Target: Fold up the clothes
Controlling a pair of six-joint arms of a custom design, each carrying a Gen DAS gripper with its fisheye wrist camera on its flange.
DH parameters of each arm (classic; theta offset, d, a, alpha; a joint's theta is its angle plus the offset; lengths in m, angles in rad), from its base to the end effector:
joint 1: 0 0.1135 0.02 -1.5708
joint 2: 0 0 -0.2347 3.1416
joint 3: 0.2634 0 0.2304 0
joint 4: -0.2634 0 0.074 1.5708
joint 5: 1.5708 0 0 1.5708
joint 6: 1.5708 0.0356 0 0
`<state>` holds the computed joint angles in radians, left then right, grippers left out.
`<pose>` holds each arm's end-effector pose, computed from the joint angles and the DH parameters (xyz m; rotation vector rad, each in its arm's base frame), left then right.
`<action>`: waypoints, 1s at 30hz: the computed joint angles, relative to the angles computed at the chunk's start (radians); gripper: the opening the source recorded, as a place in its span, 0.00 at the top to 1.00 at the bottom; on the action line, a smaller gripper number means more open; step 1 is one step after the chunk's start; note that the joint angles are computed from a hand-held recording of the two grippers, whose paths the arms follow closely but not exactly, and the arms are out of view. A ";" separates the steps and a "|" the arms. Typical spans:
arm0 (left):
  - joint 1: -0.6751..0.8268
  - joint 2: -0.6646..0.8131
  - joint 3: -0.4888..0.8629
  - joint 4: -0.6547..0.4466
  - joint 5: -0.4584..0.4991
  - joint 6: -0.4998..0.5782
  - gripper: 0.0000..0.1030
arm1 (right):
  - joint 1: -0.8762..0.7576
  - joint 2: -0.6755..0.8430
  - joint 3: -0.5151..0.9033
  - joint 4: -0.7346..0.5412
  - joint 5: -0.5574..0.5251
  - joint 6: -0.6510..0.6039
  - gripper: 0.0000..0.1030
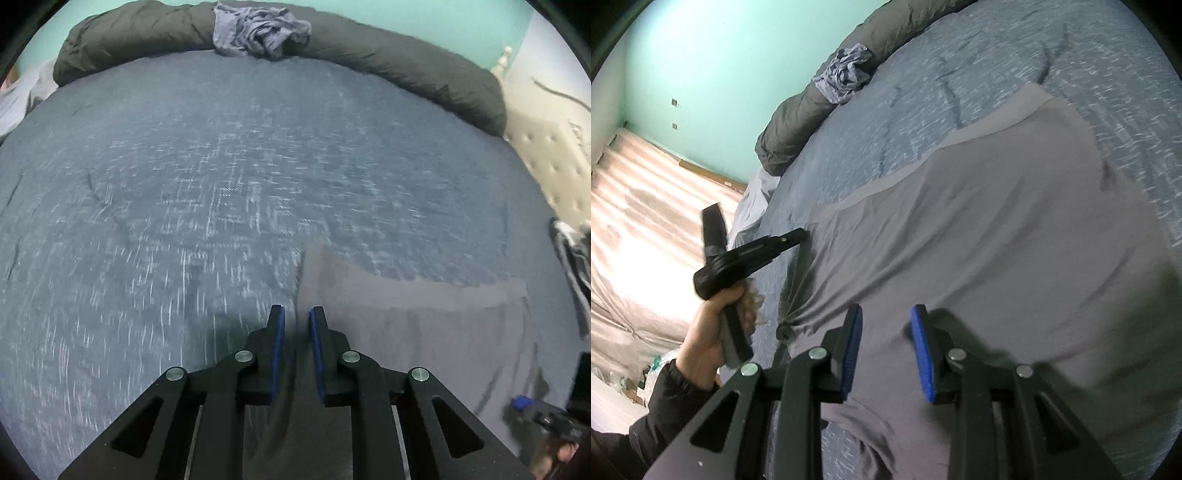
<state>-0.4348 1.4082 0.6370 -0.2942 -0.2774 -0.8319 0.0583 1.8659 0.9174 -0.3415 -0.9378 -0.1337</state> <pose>0.2179 -0.0905 0.1384 -0.5984 2.5039 -0.1037 0.2908 0.0457 0.1009 -0.4261 2.5204 1.2771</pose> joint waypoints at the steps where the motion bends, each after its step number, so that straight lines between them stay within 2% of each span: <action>1: 0.025 0.015 -0.004 0.036 0.031 0.011 0.85 | -0.014 0.003 0.008 -0.013 -0.005 -0.010 0.73; 3: 0.053 0.039 -0.002 0.074 0.064 0.018 0.85 | -0.041 0.018 0.029 -0.044 -0.018 -0.041 0.73; 5: 0.045 0.080 0.038 0.052 0.045 0.041 0.86 | -0.061 0.026 0.037 -0.059 -0.019 -0.056 0.73; 6: 0.037 0.095 0.057 0.041 0.030 0.053 0.89 | -0.073 0.037 0.045 -0.069 -0.020 -0.065 0.73; 7: 0.030 0.103 0.072 0.026 0.019 0.064 0.98 | -0.085 0.049 0.054 -0.079 -0.021 -0.074 0.73; 11: 0.041 0.093 0.105 -0.020 -0.008 0.086 0.98 | -0.131 0.086 0.094 -0.130 -0.029 -0.118 0.73; 17: 0.086 0.124 0.152 -0.057 0.009 0.131 0.98 | -0.170 0.107 0.126 -0.181 -0.040 -0.163 0.73; 25: 0.128 0.189 0.184 -0.004 0.043 0.149 0.98 | -0.200 0.110 0.124 -0.209 -0.043 -0.201 0.73; 30: 0.125 0.166 0.132 0.049 0.091 0.134 0.98 | -0.201 0.110 0.125 -0.215 -0.045 -0.204 0.73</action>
<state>-0.3098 1.5747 0.7690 -0.2449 -0.1863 -0.6980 -0.1427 1.9756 1.0422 -0.5564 -0.9826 -0.3381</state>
